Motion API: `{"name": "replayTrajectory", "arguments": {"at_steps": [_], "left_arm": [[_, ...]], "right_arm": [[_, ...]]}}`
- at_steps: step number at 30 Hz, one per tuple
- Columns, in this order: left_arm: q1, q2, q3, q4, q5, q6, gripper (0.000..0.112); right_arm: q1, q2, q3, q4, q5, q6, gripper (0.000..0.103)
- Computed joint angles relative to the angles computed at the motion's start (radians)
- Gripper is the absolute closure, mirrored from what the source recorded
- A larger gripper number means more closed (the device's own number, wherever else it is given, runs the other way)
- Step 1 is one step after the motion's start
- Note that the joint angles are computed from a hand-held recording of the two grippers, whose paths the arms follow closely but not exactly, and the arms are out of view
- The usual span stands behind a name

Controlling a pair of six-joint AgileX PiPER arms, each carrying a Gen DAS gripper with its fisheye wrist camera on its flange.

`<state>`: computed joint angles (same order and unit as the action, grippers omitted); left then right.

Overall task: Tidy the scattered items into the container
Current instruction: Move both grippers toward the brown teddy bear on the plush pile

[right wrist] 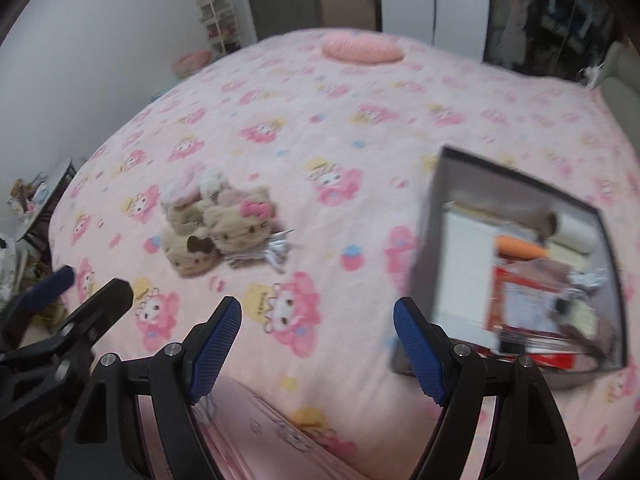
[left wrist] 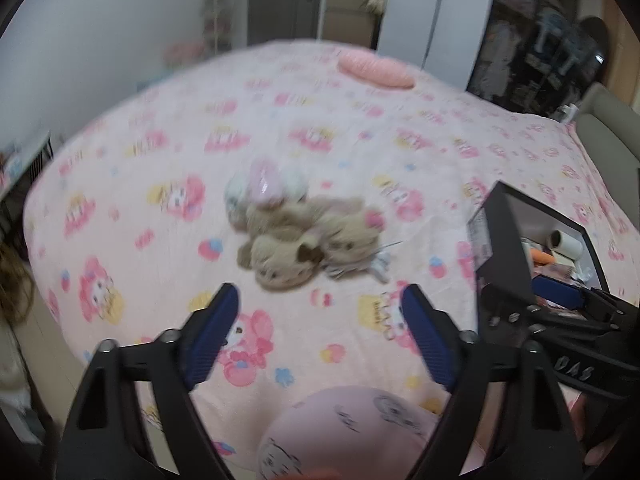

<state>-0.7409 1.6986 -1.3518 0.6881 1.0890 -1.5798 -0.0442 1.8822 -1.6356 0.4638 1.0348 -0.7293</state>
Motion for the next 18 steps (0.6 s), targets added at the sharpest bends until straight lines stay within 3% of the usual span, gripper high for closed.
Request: {"name": "replayTrajectory", "arguments": {"at_steps": [6,8,10,14,18], "left_arm": [[0.178,-0.019,0.170,-0.083,-0.240,0.027,0.045],[0.233,-0.010,0.203,-0.103,-0.323,0.056,0.045],[0.281,0.001,0.228,-0.117,-0.401,0.084,0.045],[0.390,0.027,0.273,-0.212,-0.597,0.186,0.040],[0.468,0.097,0.266,-0.370,-0.694,0.337,0.039]], "right_arm": [[0.081,0.144,-0.128,-0.052,0.021,0.075,0.027],[0.104,0.200,-0.181,-0.058,0.050,0.085,0.032],[0.129,0.237,-0.216,-0.059,0.066,0.094,0.045],[0.182,0.297,-0.262,-0.033,0.084,0.081,0.056],[0.206,0.348,-0.298,-0.018,0.088,0.095,0.063]]}}
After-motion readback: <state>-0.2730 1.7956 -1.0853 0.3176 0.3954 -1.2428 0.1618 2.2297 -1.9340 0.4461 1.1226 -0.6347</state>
